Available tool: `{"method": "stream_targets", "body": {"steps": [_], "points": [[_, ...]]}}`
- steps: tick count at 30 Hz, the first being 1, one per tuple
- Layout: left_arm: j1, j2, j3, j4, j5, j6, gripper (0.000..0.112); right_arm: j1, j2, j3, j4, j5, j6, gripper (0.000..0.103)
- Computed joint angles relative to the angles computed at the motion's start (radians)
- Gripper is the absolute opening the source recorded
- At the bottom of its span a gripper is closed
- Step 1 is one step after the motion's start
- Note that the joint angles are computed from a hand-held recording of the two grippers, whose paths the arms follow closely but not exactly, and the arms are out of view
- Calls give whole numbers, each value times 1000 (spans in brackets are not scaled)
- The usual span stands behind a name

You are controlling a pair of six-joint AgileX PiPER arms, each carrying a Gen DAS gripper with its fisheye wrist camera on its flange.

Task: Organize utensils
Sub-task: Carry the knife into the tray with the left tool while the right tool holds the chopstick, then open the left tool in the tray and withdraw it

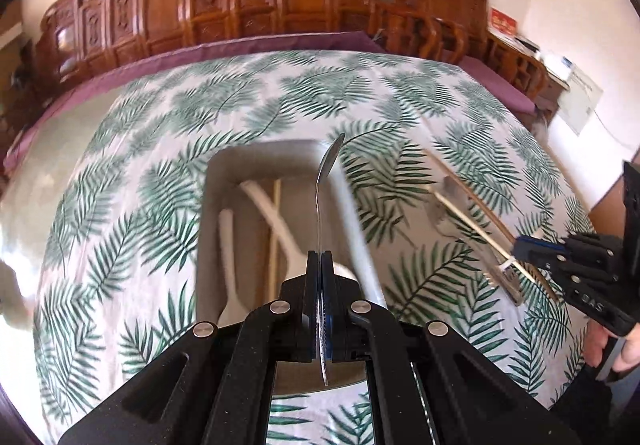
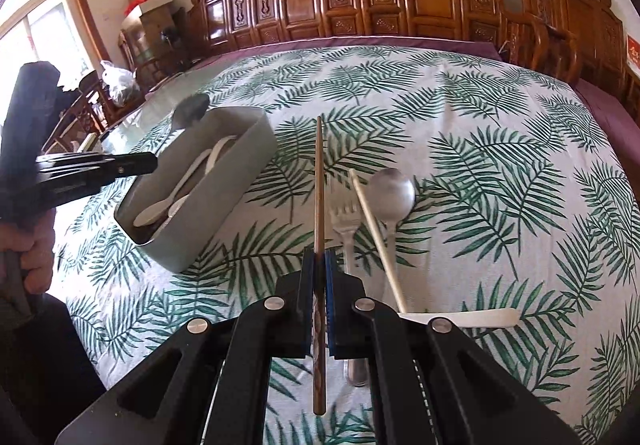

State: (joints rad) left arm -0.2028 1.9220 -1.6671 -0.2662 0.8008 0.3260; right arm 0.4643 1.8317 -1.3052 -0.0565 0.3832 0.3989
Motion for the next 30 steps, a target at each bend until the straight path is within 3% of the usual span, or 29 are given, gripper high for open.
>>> {"method": "stream_targets", "body": {"steps": [13, 30], "points": [[19, 109, -64, 87, 3, -100, 1, 45, 16, -49, 6, 12, 8, 6], [18, 176, -154, 98, 56, -105, 2, 126, 101, -220, -135, 140, 123, 6]]}}
